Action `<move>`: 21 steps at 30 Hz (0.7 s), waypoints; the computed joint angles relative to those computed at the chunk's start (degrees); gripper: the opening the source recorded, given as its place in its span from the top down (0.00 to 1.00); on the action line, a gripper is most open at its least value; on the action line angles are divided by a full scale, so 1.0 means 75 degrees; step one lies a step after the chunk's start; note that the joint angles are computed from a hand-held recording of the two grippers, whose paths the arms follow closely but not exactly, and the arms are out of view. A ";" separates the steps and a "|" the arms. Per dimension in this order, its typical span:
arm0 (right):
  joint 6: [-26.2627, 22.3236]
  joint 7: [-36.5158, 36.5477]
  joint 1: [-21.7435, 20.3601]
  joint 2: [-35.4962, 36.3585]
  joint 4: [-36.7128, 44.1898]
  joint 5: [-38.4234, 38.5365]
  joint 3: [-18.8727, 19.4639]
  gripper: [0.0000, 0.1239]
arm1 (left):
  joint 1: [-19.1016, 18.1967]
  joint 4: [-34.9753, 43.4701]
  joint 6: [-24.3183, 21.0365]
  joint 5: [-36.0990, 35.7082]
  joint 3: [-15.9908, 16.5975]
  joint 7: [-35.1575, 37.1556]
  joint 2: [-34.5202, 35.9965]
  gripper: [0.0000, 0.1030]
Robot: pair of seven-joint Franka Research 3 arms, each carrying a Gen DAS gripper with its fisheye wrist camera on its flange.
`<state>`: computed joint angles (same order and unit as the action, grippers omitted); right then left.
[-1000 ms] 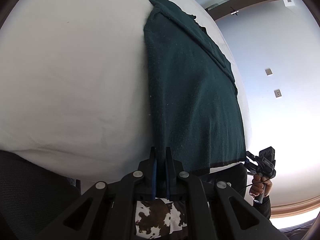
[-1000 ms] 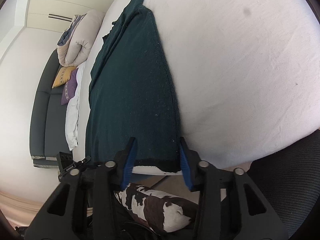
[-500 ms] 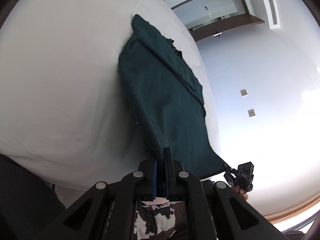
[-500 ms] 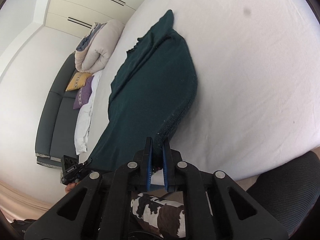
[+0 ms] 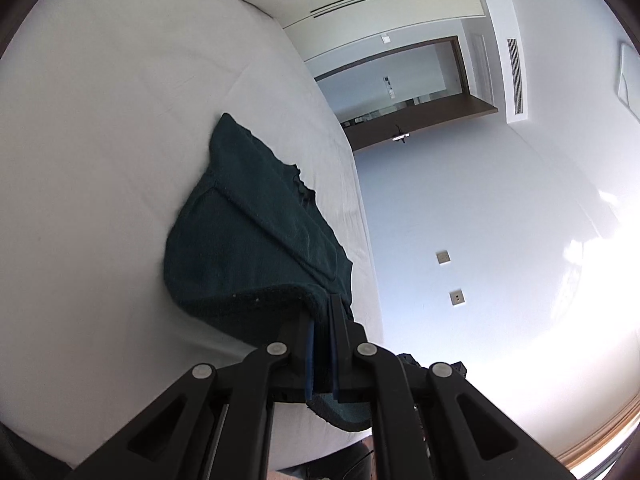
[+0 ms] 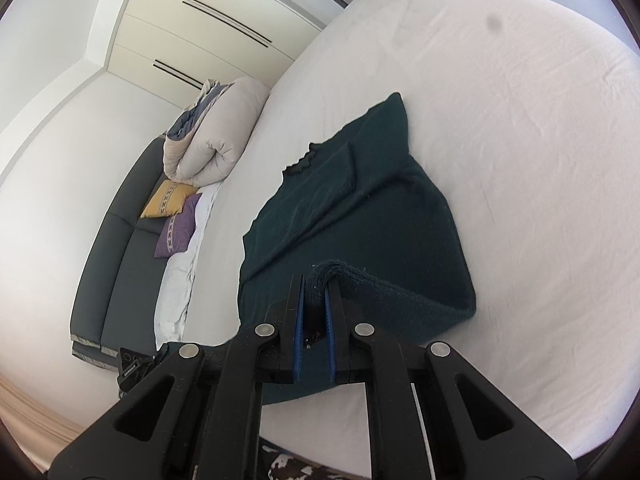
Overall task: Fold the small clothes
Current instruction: 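Lift the hem with both grippers and fold it toward the collar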
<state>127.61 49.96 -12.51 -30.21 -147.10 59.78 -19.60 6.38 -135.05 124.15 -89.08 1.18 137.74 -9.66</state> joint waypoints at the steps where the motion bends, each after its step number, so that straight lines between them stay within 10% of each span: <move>1: 0.0165 0.0004 0.0091 0.0268 0.0219 0.0156 0.0041 0.94 | -0.0030 0.0228 0.0130 -0.0101 -0.0045 -0.0041 0.0199 0.95; 21: 0.1806 0.0925 -0.0127 0.5877 0.5554 0.0865 0.1535 0.94 | 0.0131 0.6114 0.2137 0.1970 -0.1447 -0.2426 0.4950 0.95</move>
